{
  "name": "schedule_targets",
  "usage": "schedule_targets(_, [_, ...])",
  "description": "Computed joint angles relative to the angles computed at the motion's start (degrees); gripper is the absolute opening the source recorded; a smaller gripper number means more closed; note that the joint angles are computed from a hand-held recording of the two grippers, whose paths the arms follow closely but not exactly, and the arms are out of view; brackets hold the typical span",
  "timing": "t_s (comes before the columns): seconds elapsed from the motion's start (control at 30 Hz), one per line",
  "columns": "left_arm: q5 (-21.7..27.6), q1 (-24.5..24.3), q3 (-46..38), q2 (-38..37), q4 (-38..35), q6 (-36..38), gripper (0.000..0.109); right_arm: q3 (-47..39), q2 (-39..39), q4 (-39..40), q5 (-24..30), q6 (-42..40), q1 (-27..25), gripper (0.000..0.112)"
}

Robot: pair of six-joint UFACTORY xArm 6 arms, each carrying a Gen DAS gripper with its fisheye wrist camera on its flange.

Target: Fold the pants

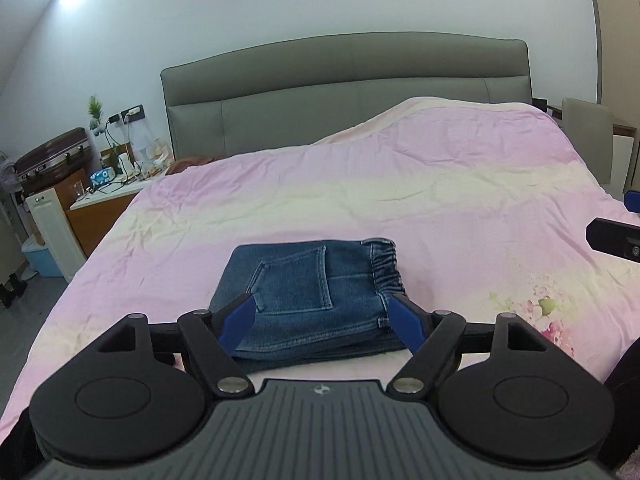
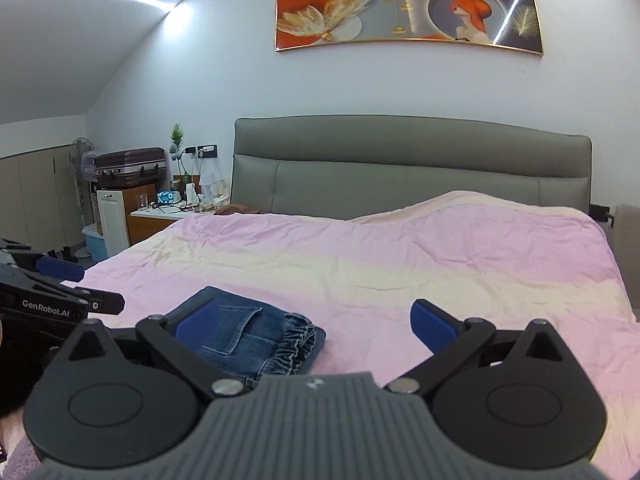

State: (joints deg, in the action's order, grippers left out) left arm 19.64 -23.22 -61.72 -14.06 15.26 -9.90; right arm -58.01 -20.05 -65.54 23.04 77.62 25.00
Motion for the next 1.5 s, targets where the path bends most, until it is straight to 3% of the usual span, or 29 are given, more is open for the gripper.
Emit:
schedule_targets(0.2, [1.2,0.0,4.3,-2.9,4.3,-6.2,0.089,3.8,-1.5,-1.5,2.9,3.6,2.4,0.098])
schedule_targets(0.37, [-1.5,0.9,7.6,-3.8,8.5,-11.2,0.089,6.1,-2.1,-2.4,3.9,4.3,3.5,0.098])
schedule_targets(1.5, [0.5,0.1,8.7,-5.0,3.7,-8.4,0.089,7.6,-1.8,1.6,2.6,2.2,3.4,0.098])
